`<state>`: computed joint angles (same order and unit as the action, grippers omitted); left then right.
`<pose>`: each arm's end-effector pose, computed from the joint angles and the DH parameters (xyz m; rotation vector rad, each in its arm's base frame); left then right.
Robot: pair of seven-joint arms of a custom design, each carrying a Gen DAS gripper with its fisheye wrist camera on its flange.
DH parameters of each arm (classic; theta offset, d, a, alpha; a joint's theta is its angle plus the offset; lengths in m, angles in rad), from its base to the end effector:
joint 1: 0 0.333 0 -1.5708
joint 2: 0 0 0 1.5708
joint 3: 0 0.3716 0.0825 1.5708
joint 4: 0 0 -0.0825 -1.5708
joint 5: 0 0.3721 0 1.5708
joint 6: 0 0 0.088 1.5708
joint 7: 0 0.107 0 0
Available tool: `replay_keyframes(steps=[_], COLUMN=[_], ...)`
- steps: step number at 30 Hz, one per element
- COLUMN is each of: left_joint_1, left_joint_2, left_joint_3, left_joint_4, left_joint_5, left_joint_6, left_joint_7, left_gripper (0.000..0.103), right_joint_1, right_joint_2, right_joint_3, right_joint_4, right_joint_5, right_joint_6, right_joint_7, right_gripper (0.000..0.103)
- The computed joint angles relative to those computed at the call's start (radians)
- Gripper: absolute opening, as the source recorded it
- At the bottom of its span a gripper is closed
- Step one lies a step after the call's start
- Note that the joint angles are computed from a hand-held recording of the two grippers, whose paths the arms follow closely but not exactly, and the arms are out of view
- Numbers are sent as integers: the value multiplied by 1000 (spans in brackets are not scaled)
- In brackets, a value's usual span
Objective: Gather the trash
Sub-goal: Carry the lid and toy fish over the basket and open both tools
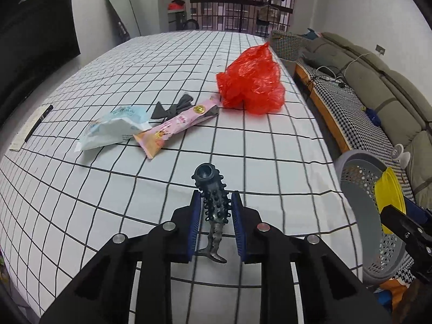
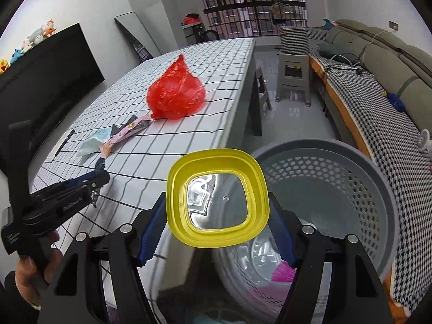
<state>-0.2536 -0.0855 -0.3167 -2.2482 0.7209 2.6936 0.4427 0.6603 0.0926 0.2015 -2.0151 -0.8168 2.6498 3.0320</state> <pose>0.4334 -0.3089 0.5137 -1.8094 1.8545 -0.7023 0.3816 0.4689 0.5238 -1.7402 1.7042 -0.4093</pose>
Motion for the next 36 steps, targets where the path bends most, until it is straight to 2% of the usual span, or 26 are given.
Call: replay_keyframes(steps=[5, 10, 20, 29, 36], left_joint_1=[-38, -104, -261, -351, -378], left_joint_2=[23, 79, 230, 322, 359], left_joint_3=[-24, -34, 15, 71, 94], left_joint_4=[35, 98, 243, 337, 375], left_joint_5=[-7, -6, -55, -117, -145], left_joint_6=[29, 39, -10, -74, -112], left_joint_7=[40, 85, 209, 285, 305], left_gripper=[23, 23, 23, 23, 23], right_joint_1=[-14, -57, -151, -204, -225], right_joint_2=[-88, -178, -312, -302, -271], right_joint_3=[10, 36, 66, 60, 51], right_joint_4=[-92, -190, -364, -414, -419], right_joint_5=[-21, -24, 10, 41, 41], right_joint_6=[-31, -49, -26, 42, 91], right_joint_7=[70, 132, 191, 154, 134], right_gripper=[68, 68, 68, 68, 69])
